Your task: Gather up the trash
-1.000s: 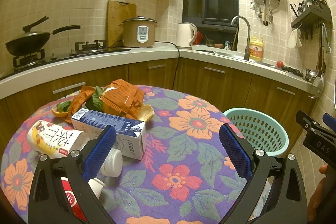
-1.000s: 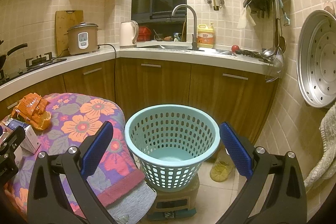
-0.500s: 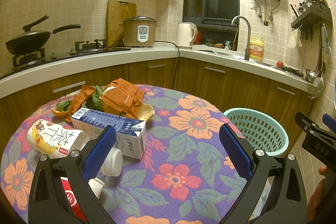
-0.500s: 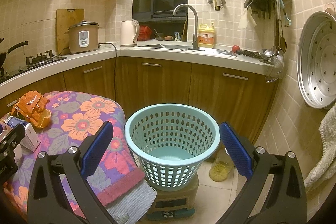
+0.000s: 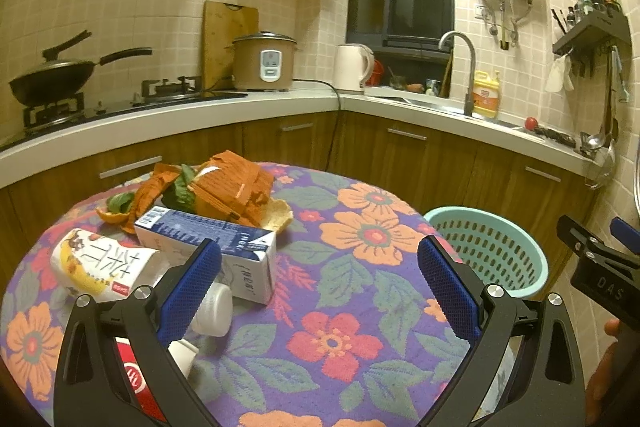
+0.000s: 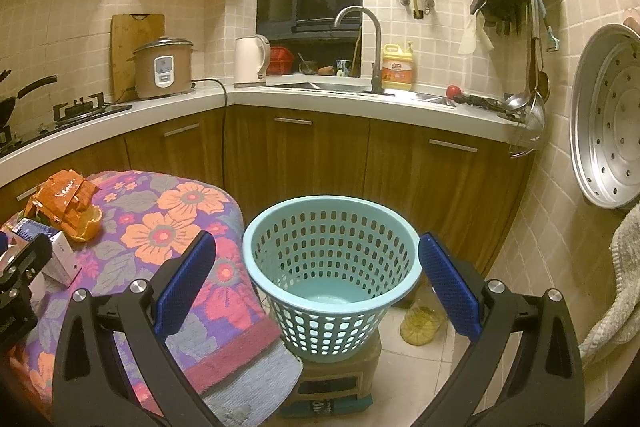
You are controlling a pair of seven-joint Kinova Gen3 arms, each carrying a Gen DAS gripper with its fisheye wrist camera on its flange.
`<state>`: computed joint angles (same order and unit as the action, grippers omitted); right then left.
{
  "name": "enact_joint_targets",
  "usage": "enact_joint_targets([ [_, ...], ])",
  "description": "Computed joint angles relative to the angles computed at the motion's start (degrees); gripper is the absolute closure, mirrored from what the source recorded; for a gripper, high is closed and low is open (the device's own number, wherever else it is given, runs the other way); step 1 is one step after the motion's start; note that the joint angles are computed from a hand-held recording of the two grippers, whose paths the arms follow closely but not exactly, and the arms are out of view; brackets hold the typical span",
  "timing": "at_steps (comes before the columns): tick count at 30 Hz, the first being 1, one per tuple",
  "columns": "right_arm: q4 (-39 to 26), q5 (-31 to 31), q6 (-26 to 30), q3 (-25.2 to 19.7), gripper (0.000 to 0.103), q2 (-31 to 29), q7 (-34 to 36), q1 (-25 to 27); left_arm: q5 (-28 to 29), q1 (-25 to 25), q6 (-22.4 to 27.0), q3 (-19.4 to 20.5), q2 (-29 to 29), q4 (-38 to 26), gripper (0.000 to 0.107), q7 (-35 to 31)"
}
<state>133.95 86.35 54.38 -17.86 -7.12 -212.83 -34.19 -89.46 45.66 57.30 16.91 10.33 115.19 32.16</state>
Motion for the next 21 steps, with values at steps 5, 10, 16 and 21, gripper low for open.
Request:
enact_joint_targets([
  [5,0.15,1.15,0.30,-1.01,0.007,0.03,0.32,-1.17,1.01,1.31,3.15,0.46,0.03,0.08,0.012,0.01],
  [10,-0.84,1.66,-3.90,-0.30,0.007,-0.61,2.57,-1.60,4.06,4.15,9.46,1.88,-1.16,1.40,0.012,-0.19],
  [16,-3.11,3.14,-10.57,0.19,0.007,-0.09,5.36,-1.39,10.37,6.81,16.92,4.84,-5.01,4.78,0.012,3.11],
  [21,-5.53,6.34,-16.66,0.93,0.010,1.84,7.55,-1.41,16.58,7.74,23.30,6.91,-6.76,5.32,0.012,4.05],
])
